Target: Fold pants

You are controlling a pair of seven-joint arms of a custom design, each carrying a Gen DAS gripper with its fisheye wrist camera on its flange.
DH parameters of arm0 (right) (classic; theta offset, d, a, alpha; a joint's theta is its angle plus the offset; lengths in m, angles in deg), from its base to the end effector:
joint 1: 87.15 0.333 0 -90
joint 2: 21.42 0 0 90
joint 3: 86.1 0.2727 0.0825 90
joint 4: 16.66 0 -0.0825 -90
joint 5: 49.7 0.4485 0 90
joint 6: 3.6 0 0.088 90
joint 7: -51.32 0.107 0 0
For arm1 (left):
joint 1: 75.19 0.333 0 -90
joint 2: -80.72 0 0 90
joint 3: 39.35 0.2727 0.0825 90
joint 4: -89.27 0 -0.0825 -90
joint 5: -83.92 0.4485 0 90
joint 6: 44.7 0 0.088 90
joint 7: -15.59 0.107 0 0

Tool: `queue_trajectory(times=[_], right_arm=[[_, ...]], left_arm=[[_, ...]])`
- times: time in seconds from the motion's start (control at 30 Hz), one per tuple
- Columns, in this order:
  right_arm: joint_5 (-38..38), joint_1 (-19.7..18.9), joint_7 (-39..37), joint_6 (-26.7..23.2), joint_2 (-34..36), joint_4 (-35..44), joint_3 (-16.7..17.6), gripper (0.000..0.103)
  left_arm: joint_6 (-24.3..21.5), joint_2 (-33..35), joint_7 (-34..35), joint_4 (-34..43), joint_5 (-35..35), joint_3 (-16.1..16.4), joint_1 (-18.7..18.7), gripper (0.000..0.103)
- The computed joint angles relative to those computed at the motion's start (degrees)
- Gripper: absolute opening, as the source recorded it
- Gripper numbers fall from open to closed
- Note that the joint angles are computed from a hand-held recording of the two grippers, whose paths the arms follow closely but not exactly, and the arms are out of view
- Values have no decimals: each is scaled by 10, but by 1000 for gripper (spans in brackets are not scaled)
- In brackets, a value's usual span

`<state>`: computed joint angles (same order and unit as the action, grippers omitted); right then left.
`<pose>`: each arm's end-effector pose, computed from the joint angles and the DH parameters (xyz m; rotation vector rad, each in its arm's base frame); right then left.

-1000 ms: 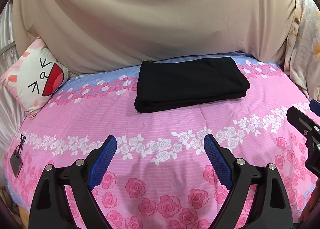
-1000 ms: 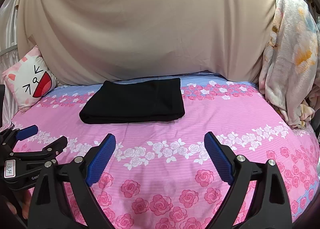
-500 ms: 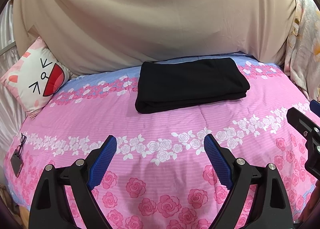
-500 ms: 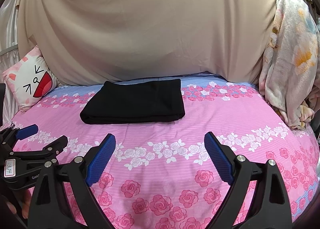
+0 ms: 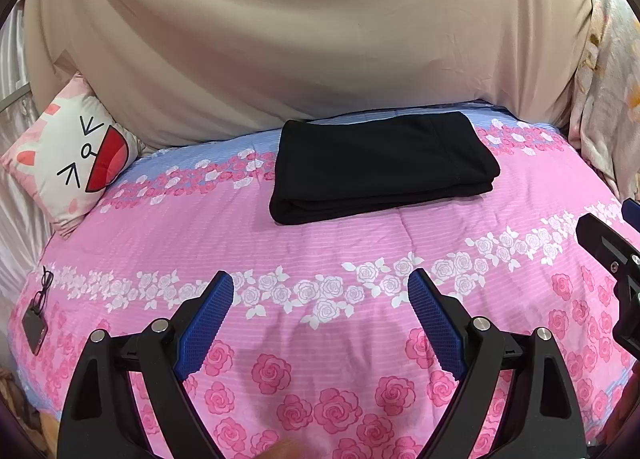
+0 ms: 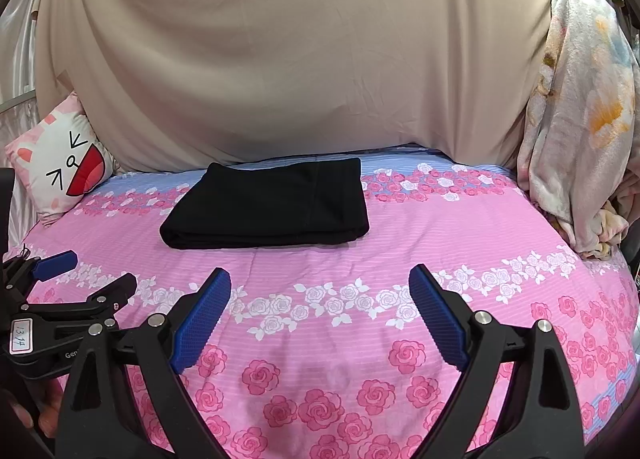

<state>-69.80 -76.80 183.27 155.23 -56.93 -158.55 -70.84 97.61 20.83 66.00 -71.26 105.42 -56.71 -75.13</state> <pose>0.4456 0.2398 0.5443 -1.6227 1.6059 -0.7236 0.3900 -0.1084 0.5032 -1.8083 1.4482 -0.5250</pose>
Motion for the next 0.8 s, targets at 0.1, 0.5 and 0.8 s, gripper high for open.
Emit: queue_trajectory(times=[0.1, 0.5, 0.8], right_arm=[[1, 1, -2, 1, -1, -1, -2, 89], [4, 2, -4, 0, -3, -4, -2, 89], [5, 1, -6, 2, -5, -7, -4, 89]], left_arm=[[1, -2, 2, -2, 1, 1, -2, 87], [9, -5, 6, -5, 1, -3, 0, 87], [17, -5, 10, -7, -5, 4, -2, 87]])
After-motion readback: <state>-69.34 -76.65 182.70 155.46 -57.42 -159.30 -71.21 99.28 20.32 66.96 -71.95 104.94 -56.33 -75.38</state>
